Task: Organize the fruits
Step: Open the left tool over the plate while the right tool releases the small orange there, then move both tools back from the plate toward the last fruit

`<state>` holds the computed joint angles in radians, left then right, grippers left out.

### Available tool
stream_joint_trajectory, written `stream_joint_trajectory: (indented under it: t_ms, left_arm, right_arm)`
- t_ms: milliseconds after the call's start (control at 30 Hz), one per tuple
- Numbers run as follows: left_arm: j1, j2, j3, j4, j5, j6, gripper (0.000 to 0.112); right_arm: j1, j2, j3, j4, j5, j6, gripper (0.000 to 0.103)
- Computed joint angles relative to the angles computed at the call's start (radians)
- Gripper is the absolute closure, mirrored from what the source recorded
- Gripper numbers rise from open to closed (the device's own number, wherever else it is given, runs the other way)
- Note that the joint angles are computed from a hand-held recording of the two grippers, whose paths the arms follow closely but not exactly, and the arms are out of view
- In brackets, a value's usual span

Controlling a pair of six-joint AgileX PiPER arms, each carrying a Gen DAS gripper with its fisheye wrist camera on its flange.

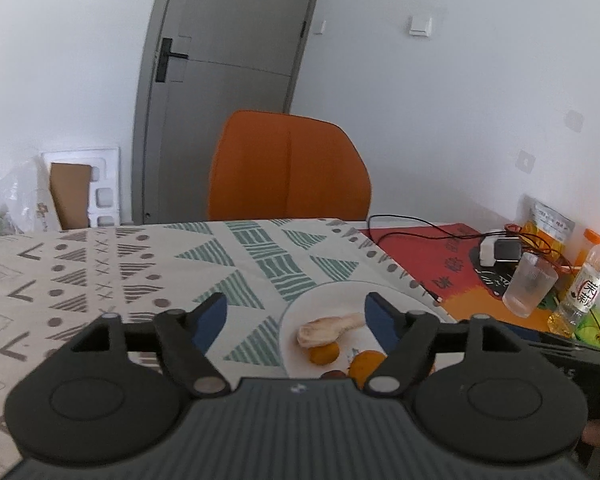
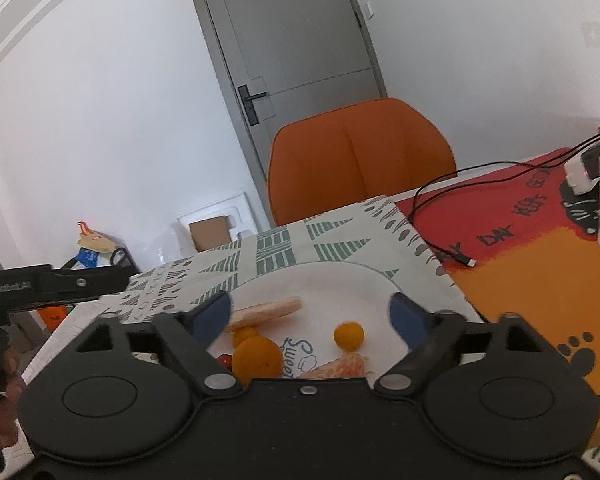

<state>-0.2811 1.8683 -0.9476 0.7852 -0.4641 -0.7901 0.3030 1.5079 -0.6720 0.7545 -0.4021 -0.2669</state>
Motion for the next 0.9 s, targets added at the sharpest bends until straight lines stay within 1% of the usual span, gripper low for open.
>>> stream_joint_trajectory:
  t_ms: [33,167,267,367,533,633,767,900]
  left_arm:
    - [0.008,-0.008,0.010,-0.001,-0.003,0.005,0.034]
    - [0.039,-0.032,0.037,0.015,0.001,-0.015,0.031]
    - [0.059,-0.048,0.062,-0.012,0.014,0.014,0.030]
    - [0.082,-0.060,0.083,-0.034,0.019,0.048,0.030]
    - [0.147,-0.076,0.109,0.046,-0.013,-0.016,0.030]
    - [0.181,-0.086,0.126,0.068,-0.022,-0.024,0.030]
    - [0.224,-0.099,0.161,0.070,-0.042,-0.004,0.030]
    - [0.279,-0.095,0.177,0.144,-0.069,-0.062,0.030]
  right_arm:
    - [0.013,-0.008,0.002,0.041,-0.006,-0.040,0.006]
    - [0.041,-0.024,0.004,0.116,-0.006,-0.103,0.000]
    - [0.061,-0.027,0.000,0.155,0.001,-0.131,0.000]
    - [0.091,-0.020,-0.014,0.237,-0.003,-0.206,0.000]
    - [0.154,-0.013,-0.024,0.307,-0.037,-0.266,0.000]
    - [0.178,-0.004,-0.029,0.315,-0.051,-0.246,0.000]
    - [0.201,0.010,-0.046,0.351,-0.039,-0.279,0.000]
    - [0.228,0.023,-0.057,0.368,-0.045,-0.292,0.000]
